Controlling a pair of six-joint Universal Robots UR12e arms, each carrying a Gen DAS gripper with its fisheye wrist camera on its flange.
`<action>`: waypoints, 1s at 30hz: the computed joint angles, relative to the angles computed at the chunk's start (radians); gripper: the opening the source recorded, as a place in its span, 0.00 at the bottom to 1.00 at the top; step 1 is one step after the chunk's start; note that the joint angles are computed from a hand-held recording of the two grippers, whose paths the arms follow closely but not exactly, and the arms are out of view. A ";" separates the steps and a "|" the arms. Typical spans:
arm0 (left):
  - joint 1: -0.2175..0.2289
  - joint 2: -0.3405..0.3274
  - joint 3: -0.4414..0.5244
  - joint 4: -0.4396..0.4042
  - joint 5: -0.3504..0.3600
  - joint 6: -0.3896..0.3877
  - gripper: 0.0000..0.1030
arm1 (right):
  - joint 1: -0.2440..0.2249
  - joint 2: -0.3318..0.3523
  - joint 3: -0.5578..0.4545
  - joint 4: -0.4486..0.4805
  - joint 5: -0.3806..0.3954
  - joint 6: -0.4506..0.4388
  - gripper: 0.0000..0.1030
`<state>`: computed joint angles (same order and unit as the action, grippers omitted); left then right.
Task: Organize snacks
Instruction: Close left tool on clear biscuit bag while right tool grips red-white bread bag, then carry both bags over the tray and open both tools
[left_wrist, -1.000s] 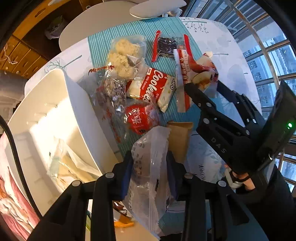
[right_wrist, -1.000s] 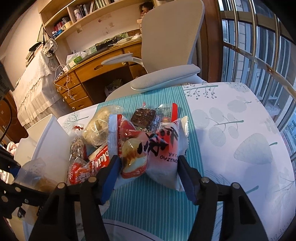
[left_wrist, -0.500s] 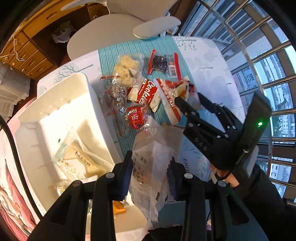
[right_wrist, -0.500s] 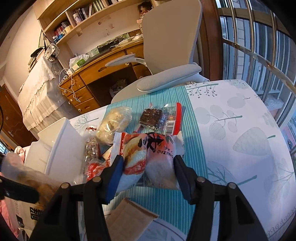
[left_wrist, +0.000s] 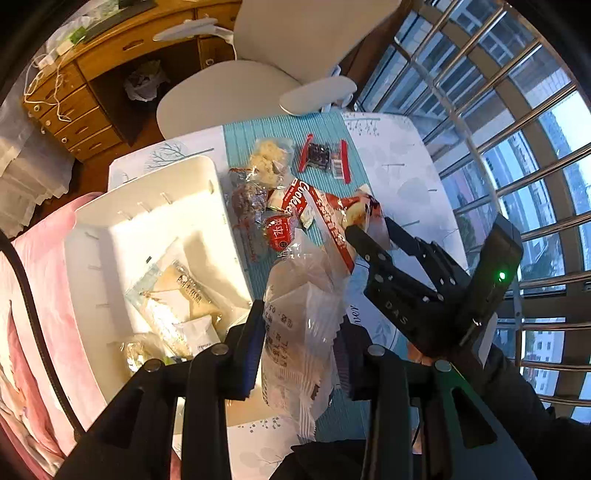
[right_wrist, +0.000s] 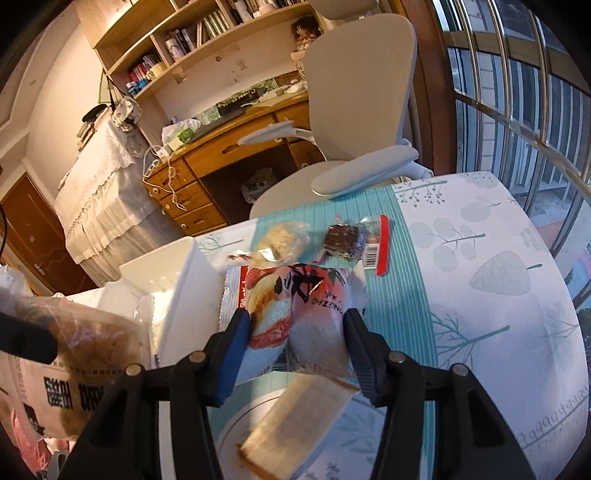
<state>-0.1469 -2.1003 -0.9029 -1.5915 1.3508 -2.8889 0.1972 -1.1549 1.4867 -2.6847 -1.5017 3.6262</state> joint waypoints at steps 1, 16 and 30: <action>0.006 0.012 -0.015 0.012 -0.008 -0.003 0.32 | 0.003 -0.004 0.001 -0.003 -0.001 0.000 0.51; 0.089 0.131 -0.164 0.135 -0.065 -0.004 0.32 | 0.071 -0.051 0.007 -0.007 0.003 0.045 0.51; 0.192 0.191 -0.289 0.237 -0.144 0.008 0.32 | 0.160 -0.038 -0.030 0.034 -0.031 0.091 0.51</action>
<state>0.0455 -1.9098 -1.1920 -1.3549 1.2069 -2.8804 0.3573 -1.1931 1.4562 -2.6509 -1.5322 3.7173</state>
